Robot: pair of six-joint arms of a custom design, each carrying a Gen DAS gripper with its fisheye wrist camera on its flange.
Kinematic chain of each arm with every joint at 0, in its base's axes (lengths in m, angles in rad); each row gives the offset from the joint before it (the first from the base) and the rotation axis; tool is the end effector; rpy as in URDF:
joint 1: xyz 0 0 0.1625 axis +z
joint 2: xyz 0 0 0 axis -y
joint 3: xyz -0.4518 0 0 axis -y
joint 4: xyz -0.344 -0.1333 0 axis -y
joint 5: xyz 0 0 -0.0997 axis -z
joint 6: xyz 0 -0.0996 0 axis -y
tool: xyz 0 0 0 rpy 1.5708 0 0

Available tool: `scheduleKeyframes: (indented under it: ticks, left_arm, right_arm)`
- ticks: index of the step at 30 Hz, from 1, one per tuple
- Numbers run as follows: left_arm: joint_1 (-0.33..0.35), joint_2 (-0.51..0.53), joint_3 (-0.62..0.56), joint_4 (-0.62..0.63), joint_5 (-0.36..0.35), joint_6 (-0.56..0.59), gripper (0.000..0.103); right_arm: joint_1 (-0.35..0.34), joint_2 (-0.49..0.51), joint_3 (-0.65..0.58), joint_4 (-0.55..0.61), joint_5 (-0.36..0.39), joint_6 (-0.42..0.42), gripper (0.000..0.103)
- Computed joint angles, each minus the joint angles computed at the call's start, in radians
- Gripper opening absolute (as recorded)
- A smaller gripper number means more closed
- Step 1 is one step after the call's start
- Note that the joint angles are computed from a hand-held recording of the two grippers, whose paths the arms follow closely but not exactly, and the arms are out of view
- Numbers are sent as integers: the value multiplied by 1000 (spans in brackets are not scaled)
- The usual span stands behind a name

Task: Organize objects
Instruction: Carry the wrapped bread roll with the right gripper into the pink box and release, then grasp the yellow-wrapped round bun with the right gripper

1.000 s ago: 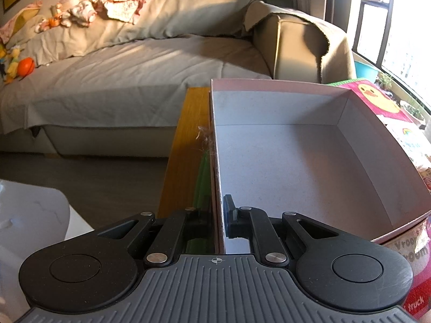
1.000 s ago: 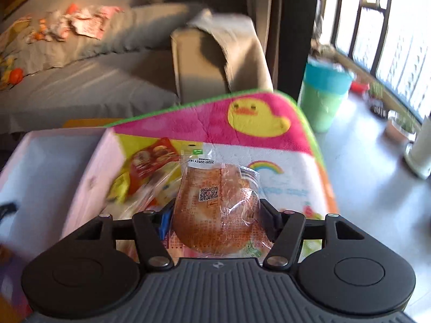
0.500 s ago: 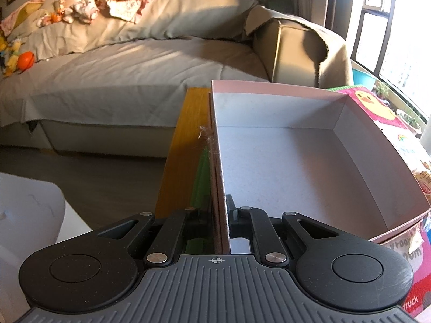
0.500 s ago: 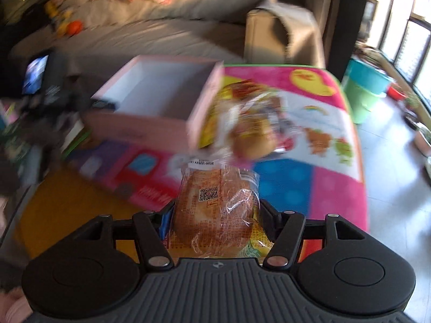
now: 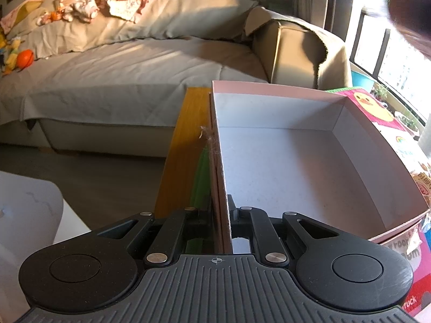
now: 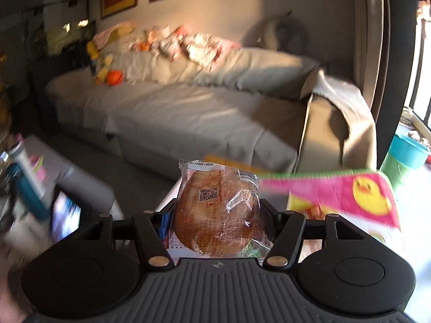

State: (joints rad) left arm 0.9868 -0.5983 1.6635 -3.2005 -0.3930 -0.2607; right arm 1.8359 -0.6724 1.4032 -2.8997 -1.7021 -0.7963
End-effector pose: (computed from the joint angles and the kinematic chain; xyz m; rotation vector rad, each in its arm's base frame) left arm -0.1674 -0.6620 0.1371 -0.0613 2.0651 -1.0918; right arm 0.3119 -0.6900 0.1888 1.3480 -2.4074 0.7730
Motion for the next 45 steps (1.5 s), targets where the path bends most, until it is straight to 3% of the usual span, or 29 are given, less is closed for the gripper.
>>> scheduleKeyframes:
  ticks: [3,5,9,15,17,23,29,39,42,45]
  left_arm:
    - [0,2,3,-15,1,6,11]
    - [-1,2,4,-14,2,7,11]
    - [0,1,3,-14,-1,11,11]
    - [1,-1,-4,16,-1,-8,11]
    - [1,-2,-4,20,-1,-8,11]
    - [-4,-6,-2,56,6,-37,11]
    - [-7,-6,-12,100,21,-62,11]
    - [-9,-9,-7,114,22,-74,11]
    - [-10,-12,-6,120,21,-80,11]
    - [-10,-13,-3,118,20,-80,11]
  right_arm:
    - [3,106,-127,54,-27,60,82]
    - [-4,143,-165,73,-60,77,83]
    - [-37,113,-127,54,-63,67,83]
    - [-101,1,101,-280,-115,-128,85]
    - [-133,-47,173,-324,-117,-155,87]
    - [-211,-112,258,-289,-193,-130,89]
    - [-248,-141,319,-280,-165,-79,89]
    - [-221,-84,315,-335,-139,-120,89]
    - [-205,-20,297,-446,-174,-195,89]
    - [-205,20,260,-500,-197,-232,76]
